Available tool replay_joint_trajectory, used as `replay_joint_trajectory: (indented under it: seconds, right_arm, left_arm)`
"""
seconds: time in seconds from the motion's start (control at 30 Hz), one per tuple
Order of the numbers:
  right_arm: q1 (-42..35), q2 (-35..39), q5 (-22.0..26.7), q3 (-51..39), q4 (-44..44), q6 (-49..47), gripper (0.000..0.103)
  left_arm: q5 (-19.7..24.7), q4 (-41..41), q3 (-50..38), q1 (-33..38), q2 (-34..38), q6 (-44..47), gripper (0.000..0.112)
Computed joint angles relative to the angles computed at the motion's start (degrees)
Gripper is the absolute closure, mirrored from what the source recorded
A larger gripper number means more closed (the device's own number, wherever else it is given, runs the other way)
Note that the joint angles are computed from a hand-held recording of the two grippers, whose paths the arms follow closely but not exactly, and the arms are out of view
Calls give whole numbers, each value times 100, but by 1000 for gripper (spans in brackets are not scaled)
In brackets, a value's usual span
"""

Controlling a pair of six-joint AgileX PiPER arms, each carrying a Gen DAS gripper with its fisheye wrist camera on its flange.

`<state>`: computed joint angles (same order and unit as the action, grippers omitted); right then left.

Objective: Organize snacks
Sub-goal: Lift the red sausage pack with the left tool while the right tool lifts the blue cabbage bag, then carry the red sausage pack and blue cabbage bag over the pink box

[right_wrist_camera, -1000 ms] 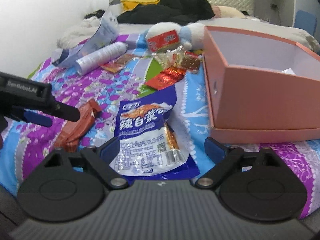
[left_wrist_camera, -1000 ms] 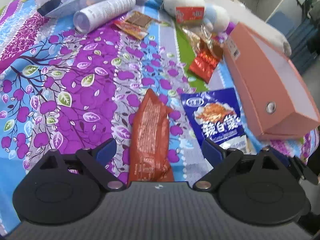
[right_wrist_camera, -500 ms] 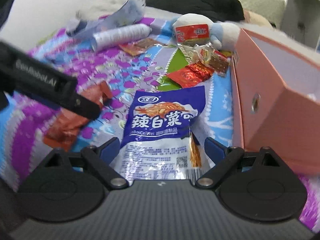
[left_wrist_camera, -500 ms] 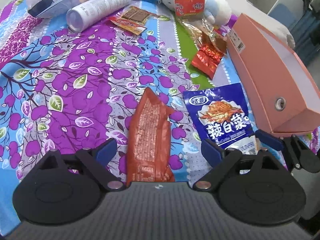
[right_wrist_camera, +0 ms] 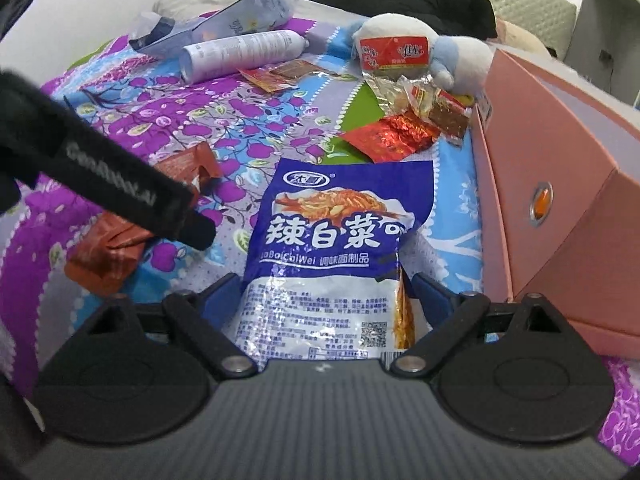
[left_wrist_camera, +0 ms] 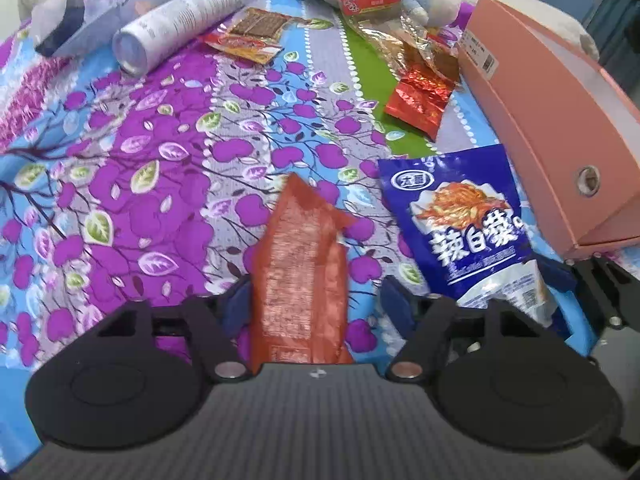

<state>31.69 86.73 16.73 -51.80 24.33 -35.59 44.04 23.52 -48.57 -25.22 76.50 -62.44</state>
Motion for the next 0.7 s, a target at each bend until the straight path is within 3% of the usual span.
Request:
replay_joint_trajectory:
  seconds: [0.03, 0.13, 0.23, 0.4, 0.7]
  right_arm:
    - [-17, -26, -31, 30, 77, -66, 32]
    - [87, -117, 44, -26, -751, 780, 49]
    - [76, -212, 181, -91, -1039, 1137, 57]
    - [-62, -420, 369, -99, -994, 1133, 59]
    - [-384, -1025, 1096, -568, -657, 1155, 59]
  left_arm:
    - [53, 44, -26, -6, 8, -14, 55]
    - [8, -54, 4, 115, -77, 18, 58]
    - [22, -90, 4, 150, -157, -7, 59]
    - [146, -93, -78, 77, -346, -176, 59]
    - [934, 168, -813, -397, -807, -685, 59]
